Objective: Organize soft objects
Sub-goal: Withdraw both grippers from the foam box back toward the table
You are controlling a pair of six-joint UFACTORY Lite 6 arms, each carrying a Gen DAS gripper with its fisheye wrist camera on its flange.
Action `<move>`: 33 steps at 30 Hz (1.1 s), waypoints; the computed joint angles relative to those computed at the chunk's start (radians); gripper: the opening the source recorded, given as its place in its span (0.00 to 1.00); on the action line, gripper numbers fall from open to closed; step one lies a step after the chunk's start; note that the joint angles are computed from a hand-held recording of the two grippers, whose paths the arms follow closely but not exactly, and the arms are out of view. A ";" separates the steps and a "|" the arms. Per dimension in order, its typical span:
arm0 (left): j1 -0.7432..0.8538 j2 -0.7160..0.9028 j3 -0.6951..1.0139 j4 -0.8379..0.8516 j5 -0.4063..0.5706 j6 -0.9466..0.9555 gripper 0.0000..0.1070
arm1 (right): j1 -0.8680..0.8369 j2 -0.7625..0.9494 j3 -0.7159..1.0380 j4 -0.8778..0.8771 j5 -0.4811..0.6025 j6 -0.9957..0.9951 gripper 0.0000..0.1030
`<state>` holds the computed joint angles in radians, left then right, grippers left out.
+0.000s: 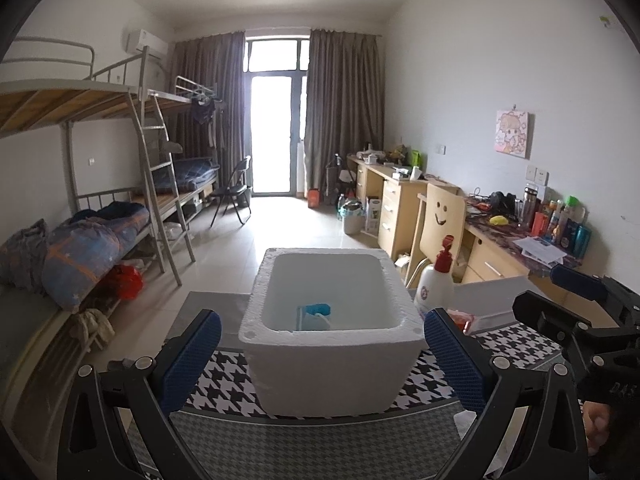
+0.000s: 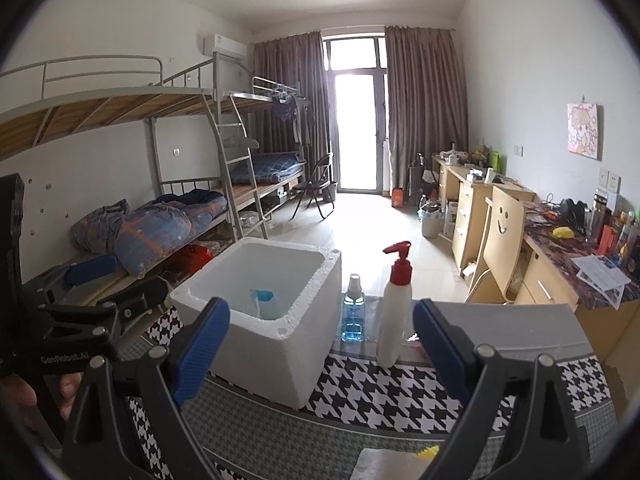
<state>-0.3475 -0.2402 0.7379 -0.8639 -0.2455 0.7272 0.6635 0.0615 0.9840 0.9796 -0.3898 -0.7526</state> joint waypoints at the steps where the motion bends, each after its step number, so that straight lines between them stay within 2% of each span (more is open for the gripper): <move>1: -0.005 -0.004 -0.004 0.005 -0.001 -0.005 0.95 | 0.000 -0.014 -0.020 -0.027 -0.006 0.027 0.92; 9: -0.055 -0.034 -0.043 -0.001 -0.023 -0.005 0.95 | 0.007 -0.080 -0.101 -0.016 -0.032 0.033 0.93; 19: -0.105 -0.049 -0.075 0.112 -0.020 -0.131 0.95 | 0.027 -0.191 -0.213 0.012 -0.077 0.015 0.95; 33: -0.216 -0.124 -0.145 0.025 -0.069 -0.076 0.95 | 0.074 -0.349 -0.359 0.115 -0.167 -0.047 0.95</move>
<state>-0.5636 -0.3641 0.5928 -0.8386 -0.3145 0.6511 0.7374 -0.2876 0.6249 1.0948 -0.5565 -0.7991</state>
